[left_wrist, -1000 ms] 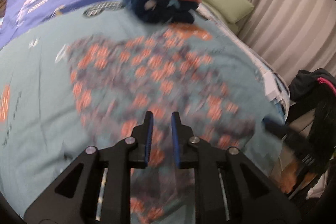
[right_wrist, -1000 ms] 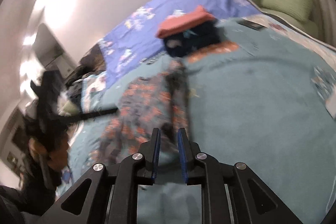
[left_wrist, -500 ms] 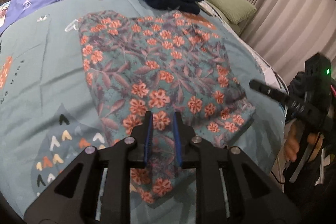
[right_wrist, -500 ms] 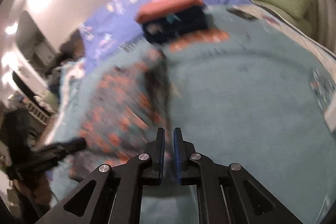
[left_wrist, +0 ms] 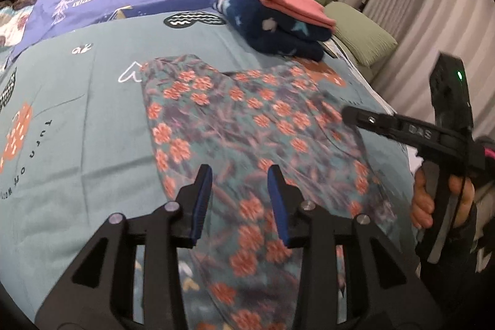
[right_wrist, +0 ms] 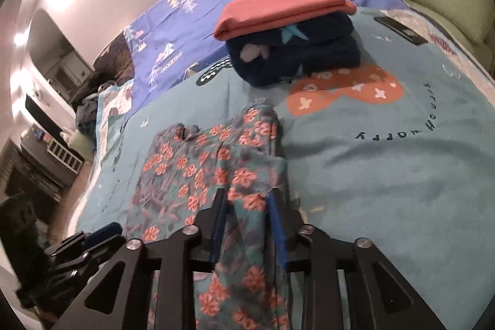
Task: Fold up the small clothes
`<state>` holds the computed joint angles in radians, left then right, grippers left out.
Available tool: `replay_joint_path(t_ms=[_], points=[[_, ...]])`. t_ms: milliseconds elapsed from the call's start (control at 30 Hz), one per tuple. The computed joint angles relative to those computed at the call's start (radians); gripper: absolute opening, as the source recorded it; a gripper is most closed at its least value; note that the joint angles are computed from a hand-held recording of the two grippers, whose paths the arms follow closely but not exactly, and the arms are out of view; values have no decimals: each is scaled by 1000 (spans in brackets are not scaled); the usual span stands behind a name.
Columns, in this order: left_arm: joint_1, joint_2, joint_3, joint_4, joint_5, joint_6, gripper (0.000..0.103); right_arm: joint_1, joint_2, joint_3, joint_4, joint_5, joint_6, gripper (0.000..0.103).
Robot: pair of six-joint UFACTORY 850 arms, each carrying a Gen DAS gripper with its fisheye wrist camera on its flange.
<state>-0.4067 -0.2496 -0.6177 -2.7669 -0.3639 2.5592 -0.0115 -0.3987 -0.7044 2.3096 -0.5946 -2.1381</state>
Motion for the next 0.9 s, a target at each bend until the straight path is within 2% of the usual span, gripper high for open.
replay_joint_path(t_ms=[133, 200, 267, 333, 367, 433, 467, 500, 667, 733, 800, 833, 867, 900], points=[[44, -38, -37, 114, -55, -121, 39, -14, -47, -52, -117, -28, 107, 41], [48, -56, -54, 142, -53, -145, 40, -6, -43, -51, -115, -31, 71, 6], [41, -80, -71, 97, -22, -103, 40, -4, -13, -13, 14, -63, -66, 5], [44, -104, -78, 79, -7, -82, 40, -23, -12, 2, 66, -96, -110, 5], [48, -113, -77, 70, -8, -76, 40, -29, -24, -9, 82, -72, -110, 5], [65, -120, -63, 86, -48, -94, 40, -37, -76, -71, 47, 63, -31, 5], [69, -118, -59, 95, -57, -103, 40, -43, -100, -91, 11, 104, 21, 7], [73, -112, -52, 101, -64, -109, 40, -51, -106, -94, -20, 102, 57, 7], [84, -57, -18, 122, -65, -146, 40, -80, 6, 11, -69, -63, 21, 8], [94, -25, 6, 187, -100, -193, 40, -74, 52, 44, -207, -155, 51, 8], [95, 10, 37, 223, -130, -187, 42, -54, 65, 59, -331, -206, 84, 9], [91, 23, 51, 225, -137, -168, 44, -35, 63, 63, -350, -191, 86, 10], [85, 30, 63, 219, -138, -147, 47, -12, 59, 64, -356, -140, 88, 11], [75, 27, 69, 206, -133, -125, 51, 20, 39, 59, -326, -47, 68, 11]])
